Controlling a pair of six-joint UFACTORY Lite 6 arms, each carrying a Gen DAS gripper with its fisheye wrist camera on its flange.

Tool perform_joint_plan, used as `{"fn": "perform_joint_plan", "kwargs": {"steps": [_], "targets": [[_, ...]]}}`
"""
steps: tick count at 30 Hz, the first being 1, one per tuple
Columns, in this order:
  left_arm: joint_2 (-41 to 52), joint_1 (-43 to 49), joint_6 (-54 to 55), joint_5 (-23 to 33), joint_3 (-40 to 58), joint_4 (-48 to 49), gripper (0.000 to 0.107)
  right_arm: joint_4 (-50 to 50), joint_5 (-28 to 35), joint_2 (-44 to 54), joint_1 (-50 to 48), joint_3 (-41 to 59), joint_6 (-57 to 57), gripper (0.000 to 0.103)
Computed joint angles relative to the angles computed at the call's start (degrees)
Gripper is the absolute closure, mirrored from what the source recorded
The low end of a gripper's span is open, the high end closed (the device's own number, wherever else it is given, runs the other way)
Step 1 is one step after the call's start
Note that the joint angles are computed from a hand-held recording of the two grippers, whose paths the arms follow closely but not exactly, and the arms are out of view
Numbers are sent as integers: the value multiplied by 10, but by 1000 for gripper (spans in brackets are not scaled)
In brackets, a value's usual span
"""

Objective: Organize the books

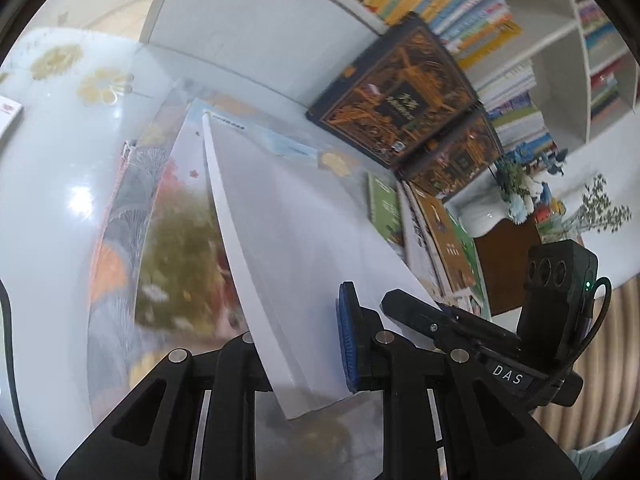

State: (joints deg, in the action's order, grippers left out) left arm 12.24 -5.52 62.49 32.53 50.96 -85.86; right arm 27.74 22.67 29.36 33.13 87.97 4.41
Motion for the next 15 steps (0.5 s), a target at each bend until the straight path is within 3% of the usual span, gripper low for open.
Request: {"fn": "perform_joint_plan", "kwargs": {"steps": [4, 9, 12, 15], "targets": [[67, 27, -3, 25, 40, 7, 85, -10, 26, 63, -5, 71, 28, 65], [111, 51, 0, 43, 43, 17, 78, -93, 57, 126, 7, 146, 106, 65], [122, 83, 12, 72, 33, 5, 78, -86, 58, 145, 7, 154, 114, 65], [98, 106, 9, 60, 13, 16, 78, -108, 62, 153, 7, 157, 149, 65]]}}
